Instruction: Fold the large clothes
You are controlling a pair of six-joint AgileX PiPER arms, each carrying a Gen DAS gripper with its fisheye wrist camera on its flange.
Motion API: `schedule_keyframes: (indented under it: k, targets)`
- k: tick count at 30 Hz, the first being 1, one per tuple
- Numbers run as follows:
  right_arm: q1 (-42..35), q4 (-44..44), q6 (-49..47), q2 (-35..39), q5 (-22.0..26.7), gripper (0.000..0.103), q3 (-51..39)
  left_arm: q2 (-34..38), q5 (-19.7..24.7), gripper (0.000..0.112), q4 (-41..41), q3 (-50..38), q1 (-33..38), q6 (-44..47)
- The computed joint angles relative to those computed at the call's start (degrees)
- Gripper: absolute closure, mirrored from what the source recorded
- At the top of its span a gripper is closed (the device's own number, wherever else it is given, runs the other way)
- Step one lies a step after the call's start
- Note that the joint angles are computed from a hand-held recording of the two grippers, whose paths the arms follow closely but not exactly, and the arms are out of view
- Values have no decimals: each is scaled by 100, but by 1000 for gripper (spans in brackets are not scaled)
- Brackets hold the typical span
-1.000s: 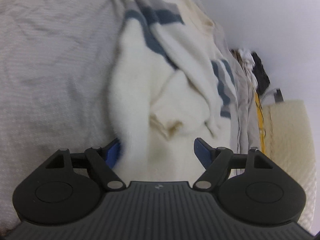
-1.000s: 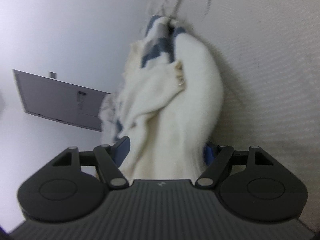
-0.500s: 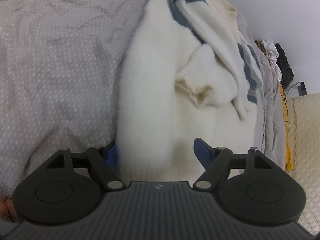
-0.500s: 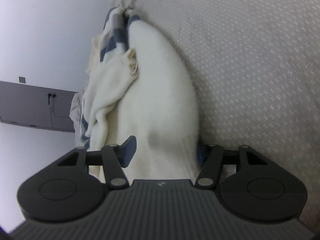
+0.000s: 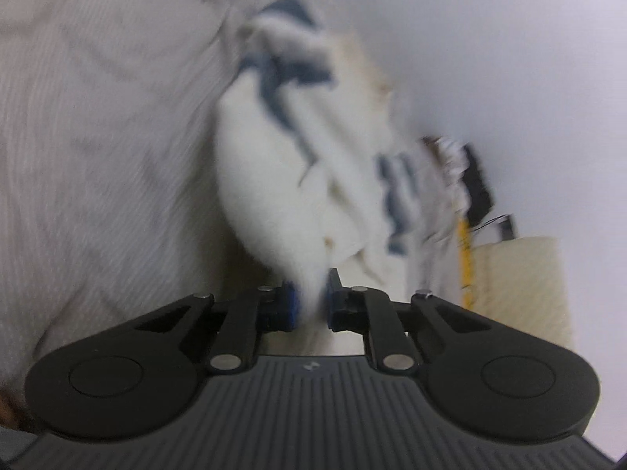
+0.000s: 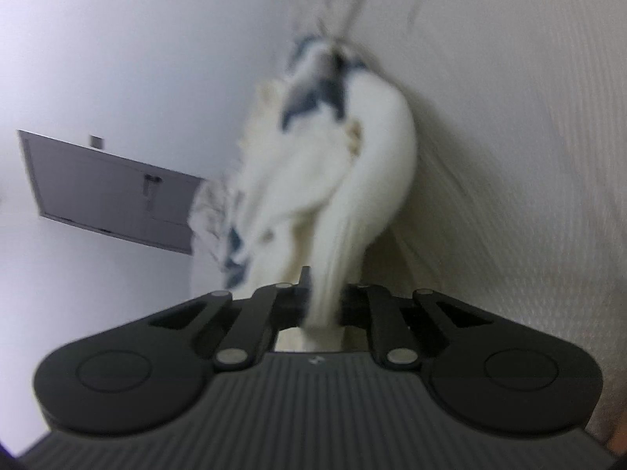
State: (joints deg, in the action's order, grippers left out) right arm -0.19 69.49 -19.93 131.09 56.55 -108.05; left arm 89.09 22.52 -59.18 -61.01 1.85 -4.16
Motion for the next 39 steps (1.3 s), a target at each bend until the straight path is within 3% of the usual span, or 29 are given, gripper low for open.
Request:
schedule_keyframes:
  k: [3, 10, 16, 25, 29, 32, 36, 39]
  targets:
    - [-91, 25, -65, -121, 202, 93, -343, -385, 113, 98, -328, 52, 251, 236]
    - [-191, 379, -370, -472, 563, 93, -785, -1308, 323, 99, 26, 300, 568, -114]
    - [-440, 702, -941, -1387, 893, 93, 103, -2429, 828, 99, 591, 536, 771, -669]
    - [-921, 838, -1530, -2723, 1055, 93, 1623, -3793, 1305, 99, 1930, 543, 186, -2120]
    - [-1057, 748, -1578, -2998, 1079, 93, 1859, -3896, 1142, 99, 2492, 456, -166, -2588]
    - [-883, 600, -1363, -2901, 788, 93, 1708, -3805, 640, 99, 2856, 653, -374, -2923]
    - [-595, 379, -929, -2574, 344, 93, 1325, -3316, 401, 99, 1886, 805, 21, -1985]
    - [-396, 251, -694, -2208, 171, 93, 874, -2676, 293, 99, 702, 666, 441, -856]
